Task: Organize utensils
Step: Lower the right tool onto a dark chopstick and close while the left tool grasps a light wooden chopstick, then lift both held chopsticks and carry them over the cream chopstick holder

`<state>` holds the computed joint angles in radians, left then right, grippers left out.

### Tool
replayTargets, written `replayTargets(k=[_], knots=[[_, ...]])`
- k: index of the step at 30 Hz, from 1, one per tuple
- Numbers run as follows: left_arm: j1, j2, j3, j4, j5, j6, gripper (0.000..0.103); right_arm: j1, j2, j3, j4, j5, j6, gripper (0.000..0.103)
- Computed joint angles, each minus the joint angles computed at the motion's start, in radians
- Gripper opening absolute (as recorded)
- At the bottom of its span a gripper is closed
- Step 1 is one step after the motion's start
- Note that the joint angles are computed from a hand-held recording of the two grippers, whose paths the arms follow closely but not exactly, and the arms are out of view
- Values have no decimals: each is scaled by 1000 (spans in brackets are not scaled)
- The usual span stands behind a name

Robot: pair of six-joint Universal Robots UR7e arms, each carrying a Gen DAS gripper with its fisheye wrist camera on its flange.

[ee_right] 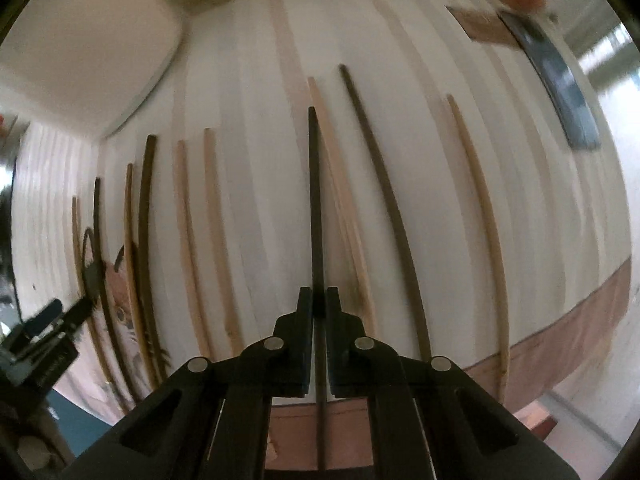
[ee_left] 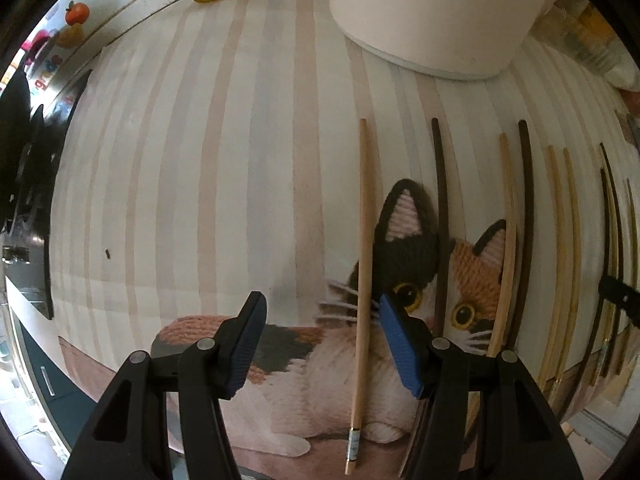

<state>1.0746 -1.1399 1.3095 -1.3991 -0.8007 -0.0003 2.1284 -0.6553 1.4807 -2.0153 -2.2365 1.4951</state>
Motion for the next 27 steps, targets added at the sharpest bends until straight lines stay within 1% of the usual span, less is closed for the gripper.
replayTargets(k=[2,6,8,9,10,11,12,13,14,16,20,24,27], knots=[[22,28,-42,-4,-6,23,56,-3,-9,18,-23,7,2,6],[30,47,-57,-33,-8,50,56,-9,-8,19,-15,8,-4,6],[33,46,-51,-55,-21,72,47,-8,-1,11,-4,9,-5,6],[36,49,-55,-57,-33,81,37,-8,1,8,0,9,-6,6],[30,45,-39,-77,-3,82,27,-7,2,7,1,10,-5,6],[32,46,-39,-82,-7,93,22,-11,5,2,1,8,-9,6],[34,47,-38,-90,-7,109,13,-15,5,-11,13,7,-14,6],[35,48,-37,-95,-3,116,8,-15,9,-17,18,8,-14,6],[40,51,-43,-99,0,121,8,-18,7,-35,41,9,-18,6],[45,57,-45,-111,7,120,6,-18,12,-44,46,12,-26,6],[77,89,-120,-102,15,131,6,-27,-5,-26,30,23,-55,6],[94,128,-200,-62,9,134,6,-37,-23,9,-29,42,-96,6],[109,162,-288,5,-18,128,6,-49,-42,38,-93,67,-116,7]])
